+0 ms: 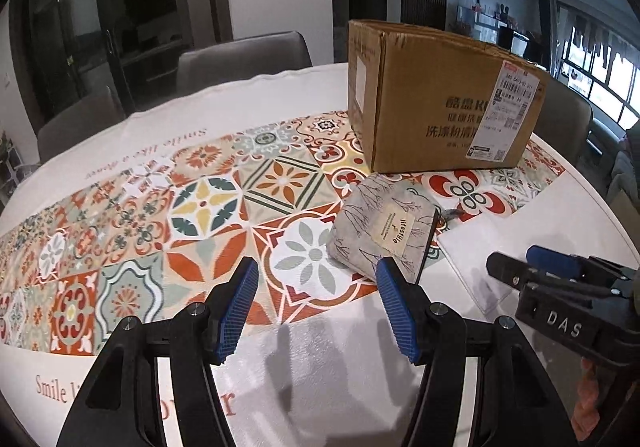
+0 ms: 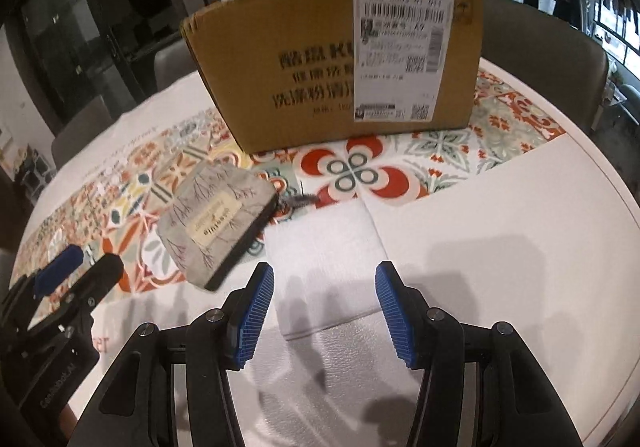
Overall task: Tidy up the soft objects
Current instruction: 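Grasp the beige printed pouch with the left tool while the right tool grasps the white cloth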
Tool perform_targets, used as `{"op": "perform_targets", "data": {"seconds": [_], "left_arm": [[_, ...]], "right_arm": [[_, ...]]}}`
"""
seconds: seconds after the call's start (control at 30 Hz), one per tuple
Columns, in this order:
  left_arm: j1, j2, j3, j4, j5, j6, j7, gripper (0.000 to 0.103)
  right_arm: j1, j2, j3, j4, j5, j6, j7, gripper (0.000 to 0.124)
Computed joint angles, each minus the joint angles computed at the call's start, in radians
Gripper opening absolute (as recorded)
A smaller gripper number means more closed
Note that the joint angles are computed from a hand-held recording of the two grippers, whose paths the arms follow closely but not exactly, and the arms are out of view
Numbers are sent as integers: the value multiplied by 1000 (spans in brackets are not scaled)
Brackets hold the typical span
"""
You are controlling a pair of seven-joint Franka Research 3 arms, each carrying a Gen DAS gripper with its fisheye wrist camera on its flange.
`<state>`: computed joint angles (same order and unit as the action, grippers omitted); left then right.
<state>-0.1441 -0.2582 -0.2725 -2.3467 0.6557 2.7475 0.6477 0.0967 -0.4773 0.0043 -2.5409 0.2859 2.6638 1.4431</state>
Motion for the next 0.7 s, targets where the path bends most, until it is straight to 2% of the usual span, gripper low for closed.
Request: {"op": "perform_targets", "data": {"seconds": [0.33,0.7], "left_arm": [[-9,99,26,66,-24,26,47,61],[-35,195,56,137,-154,52,151,60]], "right_arm": [[-12,56,12,30,-44,-22,12,55],[-3,91,15,48,-60,1,1,55]]}}
